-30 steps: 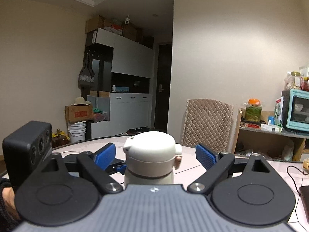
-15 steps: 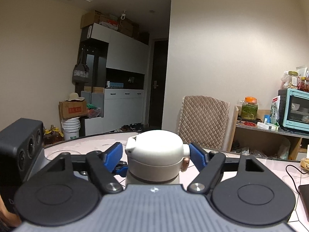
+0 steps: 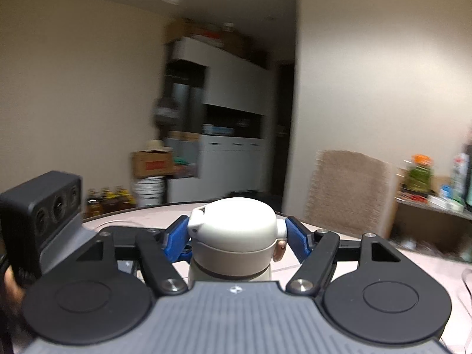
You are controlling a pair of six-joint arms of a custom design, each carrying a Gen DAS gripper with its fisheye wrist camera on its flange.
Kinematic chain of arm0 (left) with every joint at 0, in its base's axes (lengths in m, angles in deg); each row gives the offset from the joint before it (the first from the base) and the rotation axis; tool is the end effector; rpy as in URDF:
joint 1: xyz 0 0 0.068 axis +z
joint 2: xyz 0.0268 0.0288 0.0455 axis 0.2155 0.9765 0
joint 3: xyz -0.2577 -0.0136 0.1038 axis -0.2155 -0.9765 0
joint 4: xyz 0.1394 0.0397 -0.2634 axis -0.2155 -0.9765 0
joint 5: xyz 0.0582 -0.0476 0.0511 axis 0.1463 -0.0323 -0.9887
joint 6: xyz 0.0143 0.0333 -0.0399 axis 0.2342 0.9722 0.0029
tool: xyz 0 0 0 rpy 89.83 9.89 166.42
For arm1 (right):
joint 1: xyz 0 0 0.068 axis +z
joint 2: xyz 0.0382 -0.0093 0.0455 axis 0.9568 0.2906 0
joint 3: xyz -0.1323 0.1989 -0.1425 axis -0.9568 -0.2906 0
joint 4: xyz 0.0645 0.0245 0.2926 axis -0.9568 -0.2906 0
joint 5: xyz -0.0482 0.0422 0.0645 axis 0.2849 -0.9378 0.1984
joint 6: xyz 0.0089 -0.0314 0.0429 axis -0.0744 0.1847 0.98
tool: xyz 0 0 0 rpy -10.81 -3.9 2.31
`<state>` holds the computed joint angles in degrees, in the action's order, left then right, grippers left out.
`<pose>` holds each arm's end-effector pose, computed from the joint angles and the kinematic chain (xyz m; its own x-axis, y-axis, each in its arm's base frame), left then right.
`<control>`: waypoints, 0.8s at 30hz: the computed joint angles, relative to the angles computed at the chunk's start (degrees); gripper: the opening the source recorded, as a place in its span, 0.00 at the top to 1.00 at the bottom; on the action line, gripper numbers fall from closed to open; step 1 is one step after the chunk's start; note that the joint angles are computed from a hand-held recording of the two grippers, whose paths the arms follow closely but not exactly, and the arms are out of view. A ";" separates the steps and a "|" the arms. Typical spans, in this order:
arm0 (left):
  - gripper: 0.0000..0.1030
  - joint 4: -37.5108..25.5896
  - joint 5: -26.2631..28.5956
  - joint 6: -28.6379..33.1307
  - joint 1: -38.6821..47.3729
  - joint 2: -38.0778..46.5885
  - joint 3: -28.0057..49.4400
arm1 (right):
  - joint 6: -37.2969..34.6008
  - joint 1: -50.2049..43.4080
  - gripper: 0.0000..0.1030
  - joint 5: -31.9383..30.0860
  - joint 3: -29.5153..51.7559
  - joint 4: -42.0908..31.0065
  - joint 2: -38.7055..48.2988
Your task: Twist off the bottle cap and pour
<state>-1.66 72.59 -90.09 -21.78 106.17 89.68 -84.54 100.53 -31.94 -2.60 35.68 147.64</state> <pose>0.2893 -0.1848 0.0168 -0.1442 0.0705 -0.9870 0.3077 0.9512 0.0230 0.3360 0.1950 0.0809 -0.0587 -0.1916 -0.9797 -0.8613 0.5059 -0.0473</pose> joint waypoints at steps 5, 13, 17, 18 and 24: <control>0.30 0.03 0.10 0.04 0.09 0.07 0.08 | -4.49 -3.15 0.30 -9.39 3.88 -6.85 0.06; 0.30 0.86 0.36 0.06 0.35 1.17 0.42 | -7.75 -5.63 0.30 -17.90 8.45 -13.40 0.75; 0.30 -0.38 0.28 0.18 0.27 0.13 0.59 | -8.12 -5.21 0.30 -17.19 7.94 -13.70 -0.24; 0.30 -0.43 0.36 0.18 0.35 0.03 0.54 | -8.09 -4.90 0.29 -16.32 7.39 -13.25 -0.60; 0.30 -0.05 0.38 0.17 0.37 0.27 0.42 | -3.58 -3.49 0.17 -10.80 2.84 -6.84 -2.43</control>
